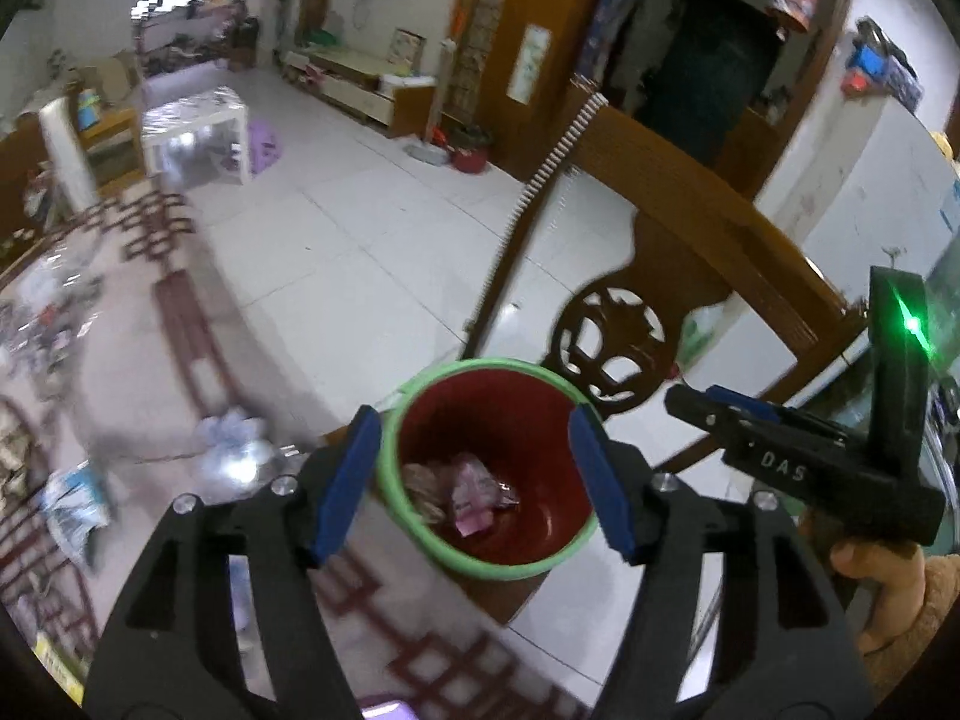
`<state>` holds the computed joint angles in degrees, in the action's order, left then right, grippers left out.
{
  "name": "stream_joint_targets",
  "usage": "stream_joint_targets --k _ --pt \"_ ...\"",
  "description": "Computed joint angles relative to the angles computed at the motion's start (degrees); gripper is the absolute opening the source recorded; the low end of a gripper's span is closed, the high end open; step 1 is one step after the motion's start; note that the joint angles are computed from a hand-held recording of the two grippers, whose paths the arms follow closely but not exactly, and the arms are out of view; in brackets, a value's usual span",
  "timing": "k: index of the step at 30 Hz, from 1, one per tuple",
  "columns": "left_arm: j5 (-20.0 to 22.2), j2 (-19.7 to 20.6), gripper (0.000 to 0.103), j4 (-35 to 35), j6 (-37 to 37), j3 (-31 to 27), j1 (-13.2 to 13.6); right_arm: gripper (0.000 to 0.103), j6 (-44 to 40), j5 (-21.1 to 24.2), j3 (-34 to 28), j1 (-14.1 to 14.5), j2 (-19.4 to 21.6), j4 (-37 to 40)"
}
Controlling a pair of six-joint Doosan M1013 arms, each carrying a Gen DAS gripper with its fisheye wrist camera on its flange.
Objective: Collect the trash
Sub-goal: 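Drop the pink bag into the red bucket while the left grasps crumpled paper, then lower the left gripper onto the white milk carton and close it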
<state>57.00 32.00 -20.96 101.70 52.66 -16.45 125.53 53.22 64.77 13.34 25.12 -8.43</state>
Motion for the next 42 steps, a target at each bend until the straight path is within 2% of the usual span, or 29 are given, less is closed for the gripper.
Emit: stream_joint_targets --k 5,8,15,19,23,25,27,31,34,36,39,42 --pt "-5.66 -5.17 0.062 2.77 -6.67 7.09 2.78 0.049 -4.66 -0.28 -2.97 1.87 1.26 3.15" --pt "-7.38 -7.54 0.062 6.24 -11.32 10.32 4.42 0.049 -8.97 0.19 -5.63 3.36 2.64 4.74" --pt "-9.67 -13.55 0.062 11.19 -19.98 18.62 8.97 0.049 -18.61 2.53 -11.81 7.13 6.54 10.87" --pt "-9.55 -17.53 0.063 14.66 -24.37 23.82 12.10 0.050 -20.97 4.47 -14.81 9.72 8.62 12.13" --pt "-5.82 -21.22 0.062 20.04 -28.52 29.08 15.27 0.051 -20.67 5.51 -16.12 12.29 9.55 10.87" --pt "-1.32 -22.37 0.062 21.25 -30.69 31.22 17.55 0.052 -20.34 6.33 -16.80 13.29 10.05 11.16" --pt "3.24 -22.59 0.062 20.49 -32.23 32.66 19.74 0.052 -20.62 7.40 -17.97 14.41 10.93 11.28" --pt "8.53 -21.49 0.062 15.16 -32.38 34.17 22.38 0.052 -20.51 9.30 -19.68 16.07 12.33 12.64" --pt "10.29 -20.59 0.063 13.92 -31.07 34.33 22.46 0.052 -23.28 10.74 -21.34 17.30 13.27 13.42" --pt "9.12 -20.53 0.063 12.91 -29.26 34.57 22.59 0.052 -25.89 11.69 -22.38 18.19 13.85 13.51" --pt "7.86 -20.28 0.068 12.17 -27.74 34.94 22.55 0.053 -28.28 13.44 -23.70 19.07 14.66 14.43" --pt "8.32 -19.30 0.069 11.27 -27.58 34.44 22.66 0.053 -30.57 14.45 -24.49 19.87 15.12 14.30"
